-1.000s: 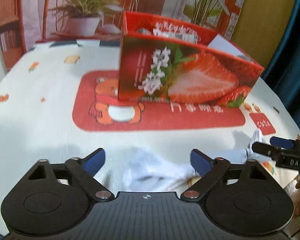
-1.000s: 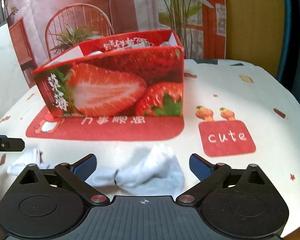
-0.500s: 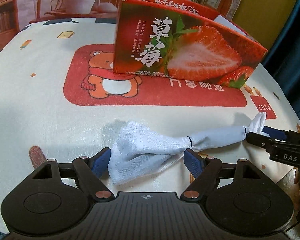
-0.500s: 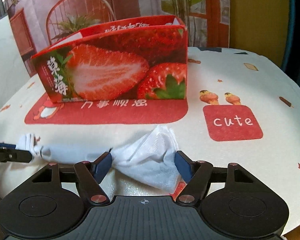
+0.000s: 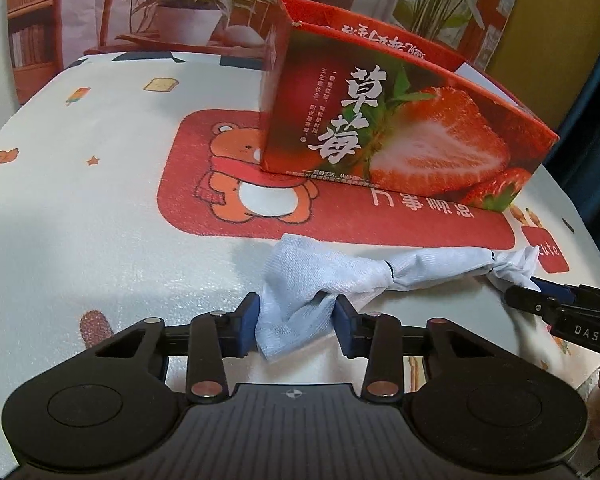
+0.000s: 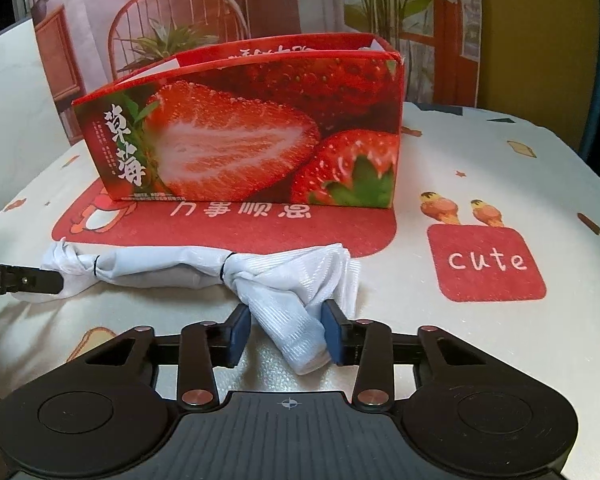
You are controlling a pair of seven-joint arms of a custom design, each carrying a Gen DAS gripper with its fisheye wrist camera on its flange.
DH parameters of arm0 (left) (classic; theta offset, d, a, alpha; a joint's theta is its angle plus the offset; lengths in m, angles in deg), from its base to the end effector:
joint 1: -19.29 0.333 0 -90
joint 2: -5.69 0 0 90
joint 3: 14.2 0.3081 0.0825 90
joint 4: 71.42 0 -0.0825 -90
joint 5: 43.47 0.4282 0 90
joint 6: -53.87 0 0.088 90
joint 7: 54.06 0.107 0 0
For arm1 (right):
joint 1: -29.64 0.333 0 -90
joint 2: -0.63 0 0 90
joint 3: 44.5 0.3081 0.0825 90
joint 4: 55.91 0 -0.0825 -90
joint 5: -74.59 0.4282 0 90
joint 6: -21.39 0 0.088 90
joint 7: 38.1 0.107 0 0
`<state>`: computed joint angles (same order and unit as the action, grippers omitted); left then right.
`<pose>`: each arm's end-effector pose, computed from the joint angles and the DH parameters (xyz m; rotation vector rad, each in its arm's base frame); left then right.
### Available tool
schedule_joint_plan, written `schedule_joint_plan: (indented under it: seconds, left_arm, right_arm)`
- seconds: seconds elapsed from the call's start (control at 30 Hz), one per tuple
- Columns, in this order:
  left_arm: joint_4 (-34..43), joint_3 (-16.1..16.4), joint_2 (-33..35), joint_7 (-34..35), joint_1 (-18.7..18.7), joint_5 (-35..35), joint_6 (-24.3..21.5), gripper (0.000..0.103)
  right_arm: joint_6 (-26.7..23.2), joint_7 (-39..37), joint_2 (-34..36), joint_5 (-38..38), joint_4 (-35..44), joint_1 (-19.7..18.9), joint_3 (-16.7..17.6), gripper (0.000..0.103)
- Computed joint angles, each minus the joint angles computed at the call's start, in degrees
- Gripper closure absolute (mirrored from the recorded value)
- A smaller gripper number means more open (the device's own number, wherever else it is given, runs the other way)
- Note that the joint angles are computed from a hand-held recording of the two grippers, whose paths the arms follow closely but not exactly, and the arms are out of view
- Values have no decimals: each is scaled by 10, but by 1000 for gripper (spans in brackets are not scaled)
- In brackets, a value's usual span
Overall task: Organize soft objects
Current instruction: 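Close the left tool on the white cloth bundle, then lift the white cloth with the left tool over the box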
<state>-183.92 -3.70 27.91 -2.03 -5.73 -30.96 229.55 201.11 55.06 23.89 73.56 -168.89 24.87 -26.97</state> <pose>0.6617 -0.1980 0.3228 -2.0056 1.7109 -0.8592 0.6768 0.1391 0.3261 -1.8028 1.6095 -0.4977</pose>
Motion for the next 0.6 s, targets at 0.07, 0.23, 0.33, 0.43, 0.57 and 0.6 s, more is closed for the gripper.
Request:
schedule_joint_plan:
  seconds: [0.07, 0.23, 0.33, 0.43, 0.57, 0.6]
  left_arm:
    - [1, 3, 2, -3, -3, 2, 2, 63]
    - [-2, 11, 3, -8, -7, -4, 12, 70]
    - [-6, -12, 0, 10, 15, -22, 17, 81]
    - [-13, 10, -5, 11, -6, -24, 30, 86]
    - [-21, 116, -8, -18, -102, -5, 65, 86]
    - [-23, 145, -8, -21, -128, -5, 74, 86]
  right_arm:
    - [-1, -1, 2, -1, 3, 1, 0, 68]
    - [-3, -17, 9, -6, 12, -5, 6, 79]
    - [-1, -31, 15, 7, 15, -31, 35, 84]
    - [5, -55, 22, 26, 13, -78, 88, 88]
    - [31, -77, 30, 30, 5, -140, 159, 90]
    - [43, -78, 33, 25, 3, -160, 180, 90]
